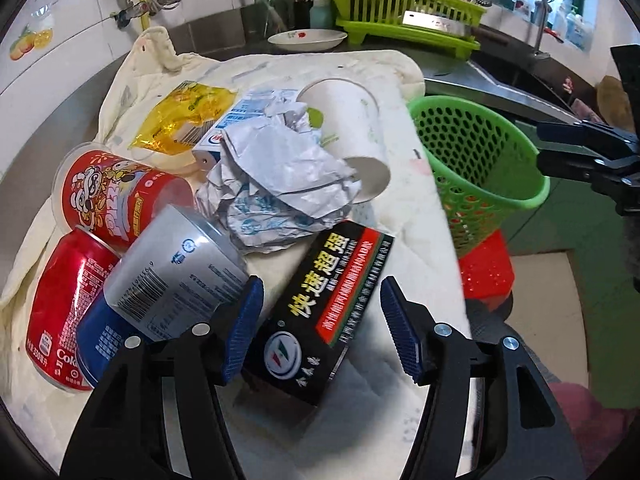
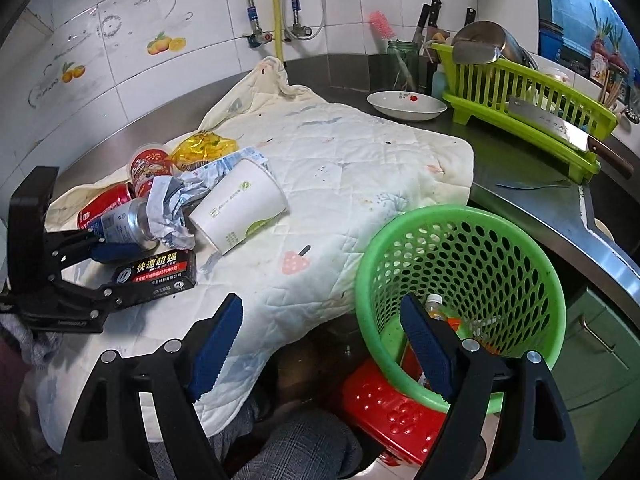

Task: Collect trash
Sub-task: 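Reach the left gripper to the black glue box and grasp it, then grasp the crumpled tissue with the right gripper while the left holds the black box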

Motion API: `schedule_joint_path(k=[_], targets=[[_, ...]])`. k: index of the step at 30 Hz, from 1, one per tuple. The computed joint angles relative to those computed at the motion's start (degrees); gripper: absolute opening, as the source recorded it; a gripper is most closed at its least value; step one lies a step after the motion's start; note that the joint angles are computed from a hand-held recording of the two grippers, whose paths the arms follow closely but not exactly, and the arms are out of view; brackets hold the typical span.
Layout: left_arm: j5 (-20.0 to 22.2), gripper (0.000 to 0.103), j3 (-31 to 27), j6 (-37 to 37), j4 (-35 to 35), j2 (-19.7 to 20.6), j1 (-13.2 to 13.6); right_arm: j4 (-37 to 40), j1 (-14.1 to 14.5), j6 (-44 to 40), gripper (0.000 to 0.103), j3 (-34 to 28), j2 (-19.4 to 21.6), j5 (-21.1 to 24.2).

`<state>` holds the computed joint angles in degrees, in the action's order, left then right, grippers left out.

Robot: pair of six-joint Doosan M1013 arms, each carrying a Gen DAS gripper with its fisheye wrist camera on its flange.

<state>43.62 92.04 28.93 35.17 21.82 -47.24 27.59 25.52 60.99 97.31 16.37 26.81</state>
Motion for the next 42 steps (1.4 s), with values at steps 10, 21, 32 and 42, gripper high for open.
schedule_joint_path(k=[10, 21, 32, 42], targets=[[0.40, 0.060, -0.63, 3.19, -3.21, 1.04, 0.59, -0.22, 0.28, -0.11, 0.078, -0.07, 0.10, 0.10], [-0.06, 0.048, 0.36, -2.64, -0.18, 0.20, -0.63, 0.51, 0.45, -0.92, 0.078, 0.18, -0.21, -0.21], [-1.23, 0.047, 3.91, -14.64, 7.31, -3.15, -2.98, 3.46, 1.35, -4.72, 0.078, -0.53, -0.14, 0.10], [2.20, 0.047, 8.01, -29.10, 16.73, -7.41, -5.76, 11.55, 3.33, -14.23, 0.078, -4.02, 1.62, 4.04]])
